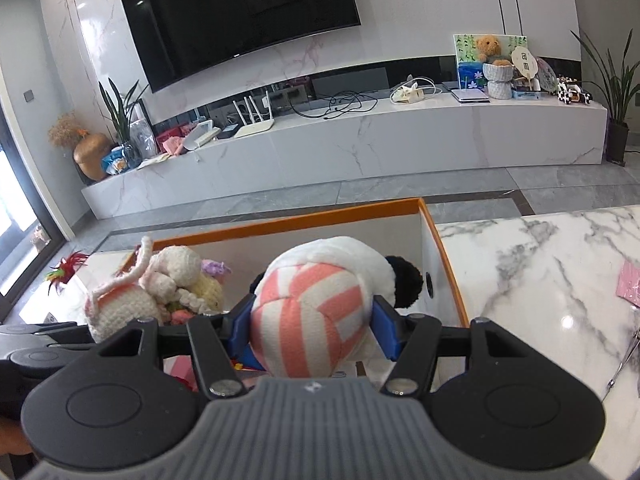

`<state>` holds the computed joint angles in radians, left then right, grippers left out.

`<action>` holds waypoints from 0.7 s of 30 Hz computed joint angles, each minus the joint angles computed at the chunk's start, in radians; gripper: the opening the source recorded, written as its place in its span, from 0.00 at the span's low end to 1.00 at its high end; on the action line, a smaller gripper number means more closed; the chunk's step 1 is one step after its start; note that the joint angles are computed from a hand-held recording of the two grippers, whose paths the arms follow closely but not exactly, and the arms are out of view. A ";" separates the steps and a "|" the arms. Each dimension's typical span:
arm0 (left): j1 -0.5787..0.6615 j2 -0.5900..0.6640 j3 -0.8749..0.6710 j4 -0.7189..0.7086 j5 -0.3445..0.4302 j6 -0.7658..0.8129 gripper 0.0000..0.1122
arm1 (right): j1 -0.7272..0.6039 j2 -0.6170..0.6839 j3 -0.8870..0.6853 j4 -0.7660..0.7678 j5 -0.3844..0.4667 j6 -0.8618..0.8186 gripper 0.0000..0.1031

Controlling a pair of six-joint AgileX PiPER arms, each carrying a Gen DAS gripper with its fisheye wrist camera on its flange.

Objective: Organize objects
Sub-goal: 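Lift the bunny with the left gripper while the right gripper carries the striped plush over the orange box, then open both grippers to drop the bunny and striped plush into the orange box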

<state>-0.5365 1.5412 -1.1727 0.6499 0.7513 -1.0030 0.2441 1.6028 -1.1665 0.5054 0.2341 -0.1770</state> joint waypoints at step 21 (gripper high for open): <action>0.012 0.113 -0.138 -0.134 0.152 0.147 0.50 | 0.052 0.075 -0.104 -0.440 0.048 0.446 0.61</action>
<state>-0.5244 1.6537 -1.3107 0.5159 0.9030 -0.8559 0.2959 1.6776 -1.2702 0.0657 0.2825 0.2695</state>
